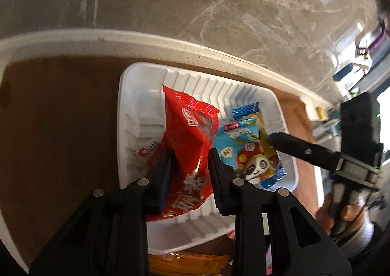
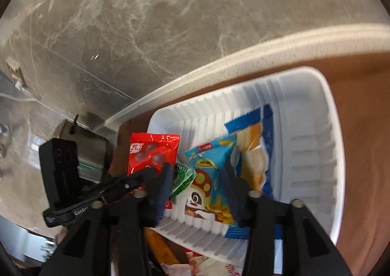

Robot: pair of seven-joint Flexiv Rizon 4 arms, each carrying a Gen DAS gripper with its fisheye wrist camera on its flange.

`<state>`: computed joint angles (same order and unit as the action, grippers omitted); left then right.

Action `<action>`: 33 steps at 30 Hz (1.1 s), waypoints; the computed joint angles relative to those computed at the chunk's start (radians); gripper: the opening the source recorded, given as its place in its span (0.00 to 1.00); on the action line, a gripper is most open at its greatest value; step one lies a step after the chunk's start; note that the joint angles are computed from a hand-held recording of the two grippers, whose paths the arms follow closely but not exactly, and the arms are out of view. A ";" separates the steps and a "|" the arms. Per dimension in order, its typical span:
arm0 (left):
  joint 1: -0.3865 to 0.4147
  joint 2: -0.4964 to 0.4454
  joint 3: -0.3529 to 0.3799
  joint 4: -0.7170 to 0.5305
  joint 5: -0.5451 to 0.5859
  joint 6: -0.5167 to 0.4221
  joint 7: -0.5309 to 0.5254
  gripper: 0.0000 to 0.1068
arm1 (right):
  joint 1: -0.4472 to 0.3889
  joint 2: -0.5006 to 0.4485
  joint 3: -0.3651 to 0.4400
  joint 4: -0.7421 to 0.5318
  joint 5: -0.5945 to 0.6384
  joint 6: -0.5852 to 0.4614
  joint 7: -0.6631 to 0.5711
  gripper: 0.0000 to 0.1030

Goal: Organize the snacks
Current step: 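Carry the red bag into the tray with left while right drops the panda bag, then move the left gripper back to the pile and grasp the black bag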

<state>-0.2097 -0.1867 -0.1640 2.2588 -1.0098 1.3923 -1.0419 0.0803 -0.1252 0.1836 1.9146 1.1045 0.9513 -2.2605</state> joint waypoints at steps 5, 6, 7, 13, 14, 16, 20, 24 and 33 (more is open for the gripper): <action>-0.006 0.018 0.024 0.008 0.155 0.059 -0.099 0.31 | 0.003 0.073 0.001 0.057 -0.009 0.025 -0.085 0.47; -0.006 0.027 0.025 0.014 0.173 0.077 -0.114 0.36 | 0.009 0.093 0.000 0.076 -0.013 0.039 -0.103 0.48; -0.007 0.038 0.022 0.023 0.181 0.103 -0.126 0.41 | 0.020 0.108 -0.001 0.091 -0.022 0.055 -0.111 0.49; -0.022 0.116 0.021 0.071 0.145 0.143 -0.133 0.41 | 0.063 0.230 -0.032 0.226 -0.076 0.103 -0.189 0.53; -0.031 0.130 0.027 0.083 0.140 0.146 -0.138 0.41 | 0.073 0.244 -0.035 0.248 -0.091 0.119 -0.188 0.53; -0.055 0.170 0.045 0.116 0.116 0.143 -0.138 0.41 | 0.090 0.281 -0.044 0.299 -0.122 0.137 -0.195 0.53; -0.085 0.241 0.095 0.184 0.204 0.111 -0.254 0.42 | 0.129 0.325 -0.059 0.378 -0.163 0.177 -0.183 0.54; -0.080 0.323 0.134 0.259 0.349 0.041 -0.413 0.42 | 0.161 0.352 -0.081 0.441 -0.207 0.211 -0.162 0.54; -0.152 0.427 0.186 0.403 0.376 -0.008 -0.585 0.42 | 0.210 0.390 -0.116 0.540 -0.275 0.265 -0.120 0.54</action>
<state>-0.3617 0.2404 0.0221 2.6616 -0.6338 1.3842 -1.6273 0.2900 0.2648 0.0673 2.4543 0.8291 1.2166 -2.3804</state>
